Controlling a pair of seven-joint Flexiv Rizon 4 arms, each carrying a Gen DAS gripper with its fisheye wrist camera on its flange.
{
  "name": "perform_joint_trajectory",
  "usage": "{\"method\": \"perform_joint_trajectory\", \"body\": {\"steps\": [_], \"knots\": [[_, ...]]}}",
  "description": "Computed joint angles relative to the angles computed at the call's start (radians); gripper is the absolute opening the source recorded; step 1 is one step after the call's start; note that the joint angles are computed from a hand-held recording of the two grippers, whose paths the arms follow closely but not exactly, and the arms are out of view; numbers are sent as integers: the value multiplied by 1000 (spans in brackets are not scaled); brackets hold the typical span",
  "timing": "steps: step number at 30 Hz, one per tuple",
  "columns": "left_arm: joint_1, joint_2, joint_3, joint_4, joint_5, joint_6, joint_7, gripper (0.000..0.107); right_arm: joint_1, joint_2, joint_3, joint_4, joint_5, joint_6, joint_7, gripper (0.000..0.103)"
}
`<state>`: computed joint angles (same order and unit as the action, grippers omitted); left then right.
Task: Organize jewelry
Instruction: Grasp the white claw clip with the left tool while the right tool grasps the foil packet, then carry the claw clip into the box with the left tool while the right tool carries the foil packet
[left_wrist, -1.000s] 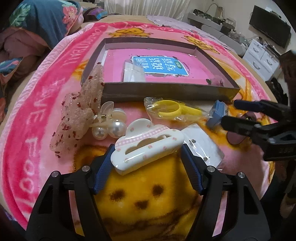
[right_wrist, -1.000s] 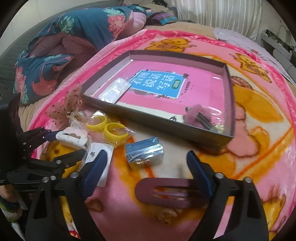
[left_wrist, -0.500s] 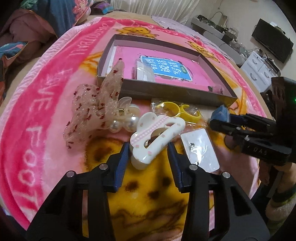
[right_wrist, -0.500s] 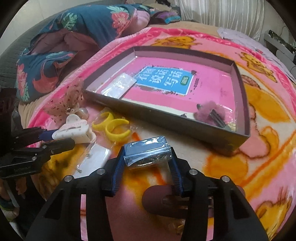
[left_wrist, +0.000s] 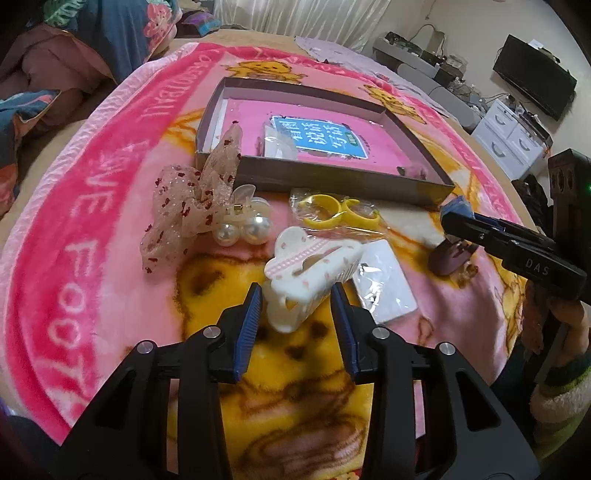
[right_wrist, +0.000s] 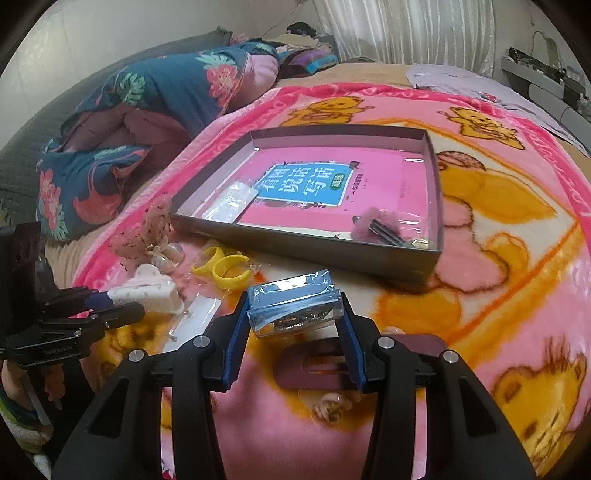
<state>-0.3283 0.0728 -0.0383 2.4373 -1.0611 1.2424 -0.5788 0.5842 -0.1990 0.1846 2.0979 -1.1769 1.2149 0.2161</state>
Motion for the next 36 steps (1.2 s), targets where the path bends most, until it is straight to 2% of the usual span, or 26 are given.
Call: {"method": "perform_joint_trajectory", "body": {"steps": [5, 13, 15, 20, 23, 27, 28, 29, 32, 36], "knots": [[-4, 19, 4, 8, 10, 2, -5, 27, -6, 32, 6, 23, -33, -10, 49, 44], [12, -27, -1, -28, -12, -62, -30, 32, -15, 40, 21, 27, -43, -19, 61, 44], [22, -49, -7, -47, -10, -101, -44, 44, -15, 41, 22, 27, -44, -23, 61, 44], [30, -88, -29, -83, -96, -150, -31, 63, -15, 45, 25, 29, -43, -38, 62, 44], [37, -104, -34, -98, -146, -175, -47, 66, -17, 46, 26, 30, -44, -40, 59, 44], [48, -134, -42, -124, -191, -198, -88, 64, -15, 46, 29, 27, -35, -55, 42, 44], [47, -139, -45, -127, -183, -184, -96, 60, -14, 46, 30, 26, -33, -60, 39, 44], [43, -144, -49, -129, -157, -153, -112, 51, -13, 48, 31, 26, -32, -66, 35, 44], [40, -140, -54, -126, -138, -138, -116, 51, -13, 55, 29, 28, -53, -73, 52, 44], [43, -107, -48, -127, -160, -188, -87, 49, -20, 76, 30, 31, -92, -84, 88, 44]]}}
